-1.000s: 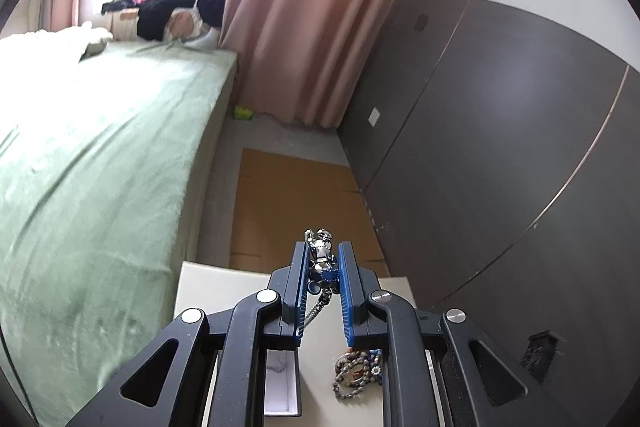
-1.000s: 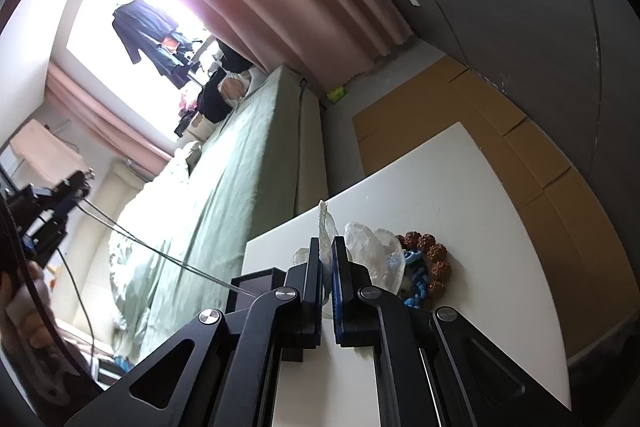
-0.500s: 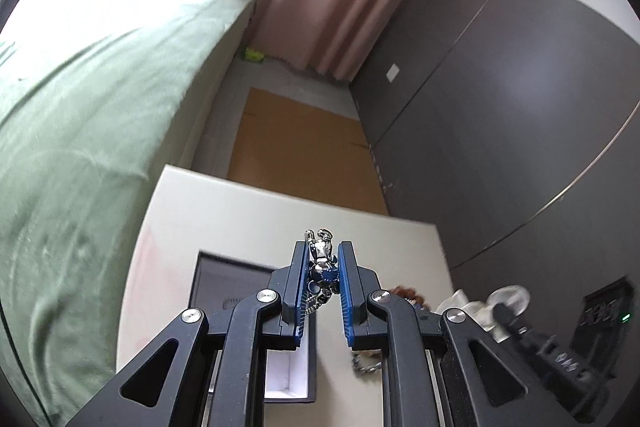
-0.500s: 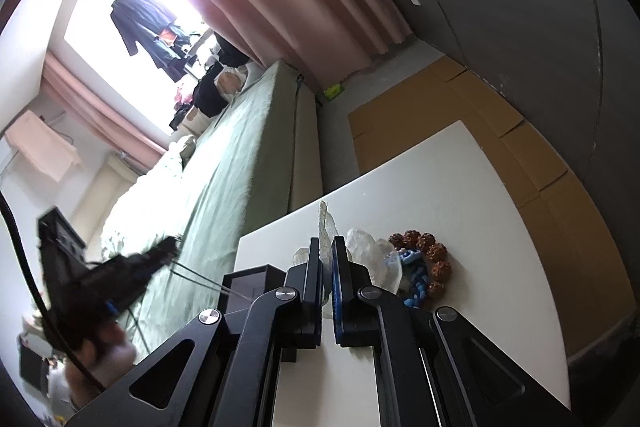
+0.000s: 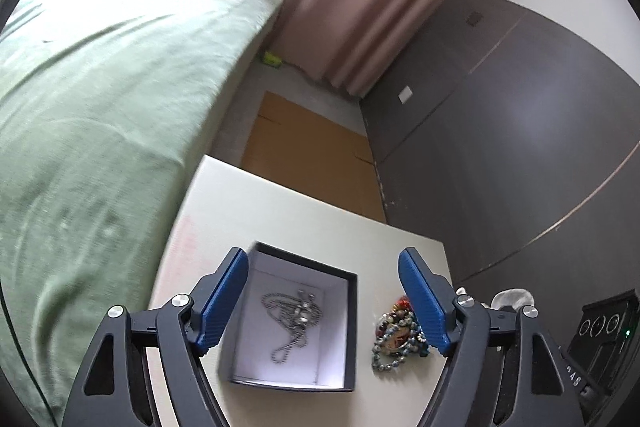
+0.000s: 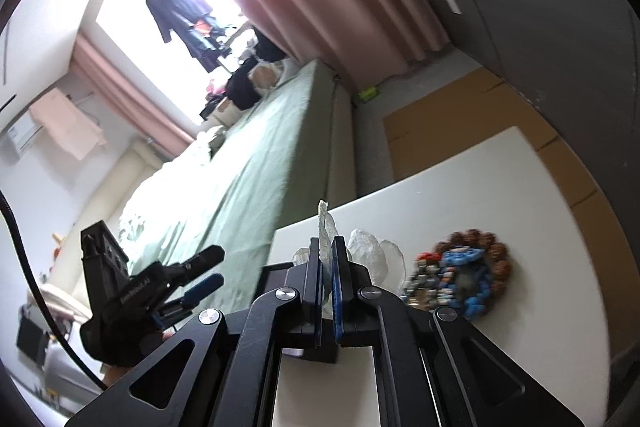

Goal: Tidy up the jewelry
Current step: 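Open the left tool to release the necklace and withdraw from the box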

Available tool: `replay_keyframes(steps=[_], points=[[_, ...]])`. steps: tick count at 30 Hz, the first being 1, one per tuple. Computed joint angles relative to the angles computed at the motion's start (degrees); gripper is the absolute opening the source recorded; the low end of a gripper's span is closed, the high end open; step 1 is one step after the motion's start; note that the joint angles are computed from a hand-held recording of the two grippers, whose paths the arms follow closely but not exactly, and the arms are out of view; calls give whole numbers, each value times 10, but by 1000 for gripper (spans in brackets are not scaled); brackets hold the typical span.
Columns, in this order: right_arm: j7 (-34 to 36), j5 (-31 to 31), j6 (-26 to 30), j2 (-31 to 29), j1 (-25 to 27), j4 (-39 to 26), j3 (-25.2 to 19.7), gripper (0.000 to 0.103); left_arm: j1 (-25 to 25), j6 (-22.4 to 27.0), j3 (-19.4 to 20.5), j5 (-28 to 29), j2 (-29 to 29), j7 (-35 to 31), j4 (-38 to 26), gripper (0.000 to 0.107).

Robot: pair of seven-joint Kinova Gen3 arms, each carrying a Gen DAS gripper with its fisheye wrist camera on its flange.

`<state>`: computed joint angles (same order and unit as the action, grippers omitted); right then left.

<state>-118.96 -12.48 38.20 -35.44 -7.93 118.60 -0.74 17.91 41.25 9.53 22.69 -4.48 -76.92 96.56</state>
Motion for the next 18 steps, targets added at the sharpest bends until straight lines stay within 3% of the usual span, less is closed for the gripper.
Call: replay_keyframes(steps=[6, 18], points=[[-9, 10, -25, 30, -6, -11, -53, 5, -15, 14, -29, 42, -17, -41, 12, 80], [-51, 37, -99, 124, -22, -22, -107, 6, -56, 36, -60, 92, -28, -86, 24, 81]])
